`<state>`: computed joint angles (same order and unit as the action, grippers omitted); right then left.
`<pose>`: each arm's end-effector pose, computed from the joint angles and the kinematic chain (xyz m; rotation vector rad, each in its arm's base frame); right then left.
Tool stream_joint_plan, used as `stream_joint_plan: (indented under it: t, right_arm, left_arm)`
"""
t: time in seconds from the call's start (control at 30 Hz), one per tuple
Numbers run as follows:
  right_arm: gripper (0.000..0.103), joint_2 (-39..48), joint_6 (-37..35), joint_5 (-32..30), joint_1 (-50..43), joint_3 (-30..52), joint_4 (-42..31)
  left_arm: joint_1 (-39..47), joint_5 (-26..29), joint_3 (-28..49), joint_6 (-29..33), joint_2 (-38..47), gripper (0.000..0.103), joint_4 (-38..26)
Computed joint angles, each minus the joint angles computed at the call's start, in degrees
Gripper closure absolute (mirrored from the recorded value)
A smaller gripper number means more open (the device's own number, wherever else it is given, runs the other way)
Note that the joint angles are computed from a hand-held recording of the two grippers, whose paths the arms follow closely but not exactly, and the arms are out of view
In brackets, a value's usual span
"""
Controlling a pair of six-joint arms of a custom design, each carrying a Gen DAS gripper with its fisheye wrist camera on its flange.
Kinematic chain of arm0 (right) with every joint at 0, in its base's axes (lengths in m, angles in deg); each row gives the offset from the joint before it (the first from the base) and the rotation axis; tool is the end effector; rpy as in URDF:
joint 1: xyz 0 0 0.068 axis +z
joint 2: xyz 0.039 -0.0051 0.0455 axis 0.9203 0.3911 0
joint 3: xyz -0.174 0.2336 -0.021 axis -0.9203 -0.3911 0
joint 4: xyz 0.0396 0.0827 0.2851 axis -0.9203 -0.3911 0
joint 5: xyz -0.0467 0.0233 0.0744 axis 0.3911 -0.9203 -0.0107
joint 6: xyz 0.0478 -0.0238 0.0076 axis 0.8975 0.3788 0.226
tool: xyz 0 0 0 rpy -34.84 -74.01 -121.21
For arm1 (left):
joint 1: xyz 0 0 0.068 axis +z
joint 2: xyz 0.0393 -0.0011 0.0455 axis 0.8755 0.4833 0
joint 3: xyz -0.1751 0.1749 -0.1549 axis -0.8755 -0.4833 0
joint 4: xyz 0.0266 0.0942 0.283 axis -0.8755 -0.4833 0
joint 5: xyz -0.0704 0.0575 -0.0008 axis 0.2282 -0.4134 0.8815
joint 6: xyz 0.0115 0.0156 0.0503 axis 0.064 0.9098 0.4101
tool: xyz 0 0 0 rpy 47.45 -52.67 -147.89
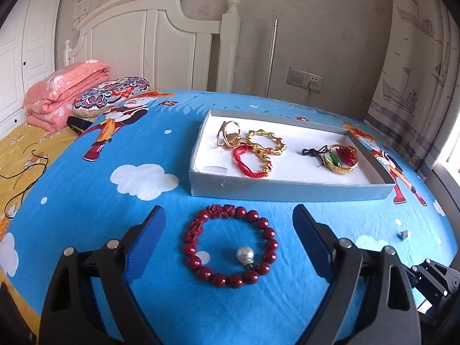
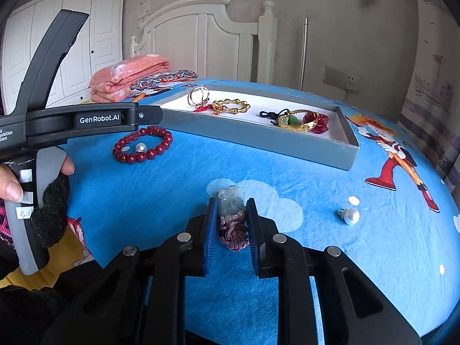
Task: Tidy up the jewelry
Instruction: 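Grasp the red bead bracelet with the left gripper while the right gripper holds the charm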
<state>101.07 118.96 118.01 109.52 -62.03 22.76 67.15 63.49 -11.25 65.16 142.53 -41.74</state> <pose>0.2059 0.1573 0.0618 0.1958 2.1905 -0.1270 0.3767 0.0201 0.0864 0.5680 2.1414 -0.4292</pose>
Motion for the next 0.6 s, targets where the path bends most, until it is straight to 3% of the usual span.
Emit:
stream_joint_plan:
  t: [0.2, 0.27, 0.33, 0.43, 0.5, 0.6]
  right_arm:
    - [0.082, 0.0, -0.1, -0.3, -0.3, -0.6, 1.4]
    - [0.082, 0.1, -0.2, -0.2, -0.2, -0.7, 1.6]
    - [0.082, 0.0, -0.1, -0.3, -0.2, -0.8, 1.7]
    - [0.082, 0.1, 0.0, -0.2, -0.1, -0.8, 1.7]
    - [0.082, 0.0, 0.1, -0.2, 0.0, -0.7, 1.6]
    - [0.082, -0.1, 0.3, -0.1, 0.1, -0.8, 1.4]
  left_arm:
    - [0.9, -2.1, 1.8, 1.8, 1.8, 0.03, -1.6]
    - [1.3, -1.4, 4.3, 1.9, 3.3, 0.044, -5.3]
    - [1.2, -2.2, 6.1, 1.6, 4.2, 0.049, -7.4]
    - [0.4, -3.9, 6.3, 2.5, 4.5, 0.057, -7.9]
    - [-0.7, -6.7, 6.5, 3.9, 4.7, 0.072, -8.6]
    - [-1.2, -9.0, 5.6, 3.5, 4.9, 0.082, -6.2]
